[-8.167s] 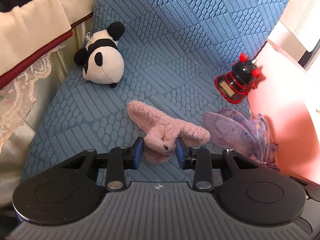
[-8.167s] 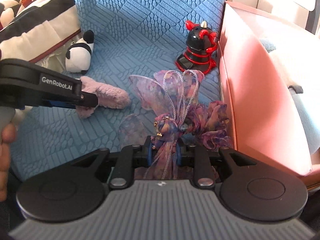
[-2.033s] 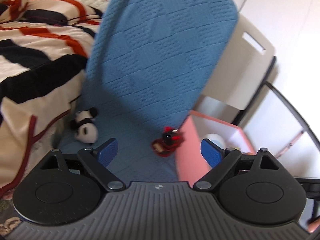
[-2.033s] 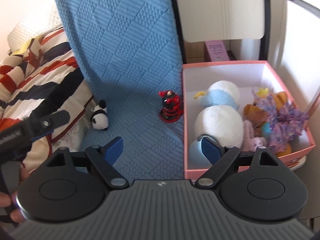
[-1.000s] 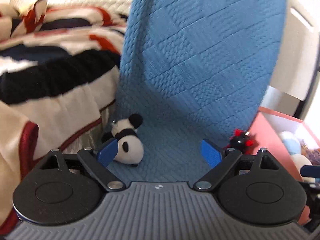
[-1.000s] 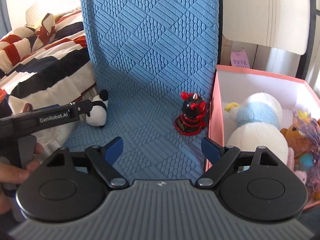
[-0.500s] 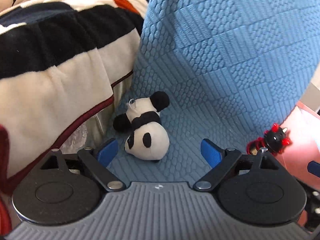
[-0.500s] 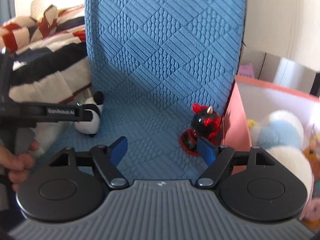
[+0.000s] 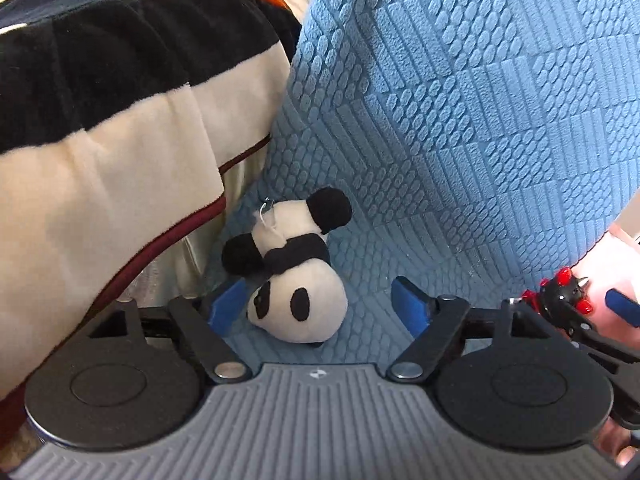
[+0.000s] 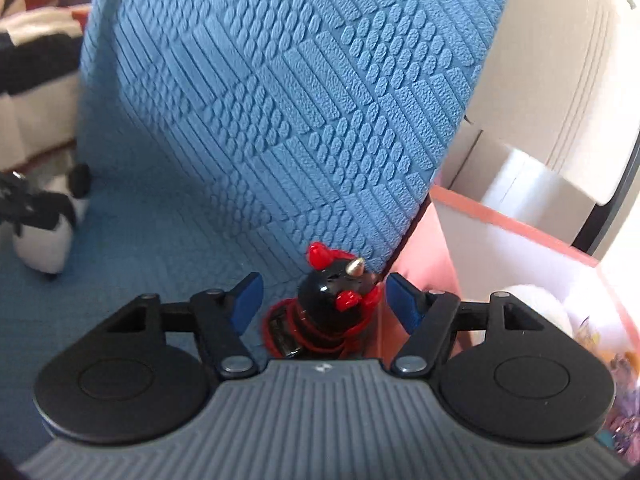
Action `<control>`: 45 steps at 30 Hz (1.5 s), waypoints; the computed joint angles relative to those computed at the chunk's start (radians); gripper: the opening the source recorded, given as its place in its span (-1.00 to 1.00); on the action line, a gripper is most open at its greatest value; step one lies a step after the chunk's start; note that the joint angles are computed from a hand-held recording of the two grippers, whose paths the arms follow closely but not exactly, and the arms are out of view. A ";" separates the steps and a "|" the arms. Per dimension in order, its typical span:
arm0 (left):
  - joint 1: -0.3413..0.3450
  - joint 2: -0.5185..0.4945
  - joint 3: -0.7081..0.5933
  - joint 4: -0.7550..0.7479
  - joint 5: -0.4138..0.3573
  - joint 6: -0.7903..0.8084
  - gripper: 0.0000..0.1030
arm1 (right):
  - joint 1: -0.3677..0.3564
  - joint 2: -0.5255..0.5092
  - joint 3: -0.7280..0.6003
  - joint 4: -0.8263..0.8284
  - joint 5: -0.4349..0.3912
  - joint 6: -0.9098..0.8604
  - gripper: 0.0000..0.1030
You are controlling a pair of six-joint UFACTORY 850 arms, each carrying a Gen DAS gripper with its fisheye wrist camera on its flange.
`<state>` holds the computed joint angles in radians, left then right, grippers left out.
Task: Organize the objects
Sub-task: 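Close left gripper on panda plush while right gripper closes on red figurine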
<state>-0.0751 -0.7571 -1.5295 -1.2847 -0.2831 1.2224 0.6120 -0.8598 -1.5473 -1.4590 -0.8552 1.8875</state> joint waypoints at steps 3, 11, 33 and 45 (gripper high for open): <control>-0.003 -0.032 -0.053 0.163 -0.020 -0.172 0.43 | 0.001 -0.040 -0.045 0.004 -0.051 -0.062 0.36; -0.009 -0.096 -0.148 0.380 -0.056 -0.393 0.41 | -0.018 -0.127 -0.159 0.089 -0.091 -0.225 0.24; -0.011 -0.114 -0.172 0.520 -0.088 -0.575 0.28 | 0.013 -0.075 -0.119 0.097 -0.052 -0.273 0.09; 0.017 0.018 0.024 0.226 -0.096 -0.287 0.28 | 0.054 0.075 0.056 0.020 0.134 -0.237 0.09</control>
<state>-0.0585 -0.7388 -1.5053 -1.0583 -0.3789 0.9357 0.6662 -0.7845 -1.4911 -1.4388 -0.7216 1.6502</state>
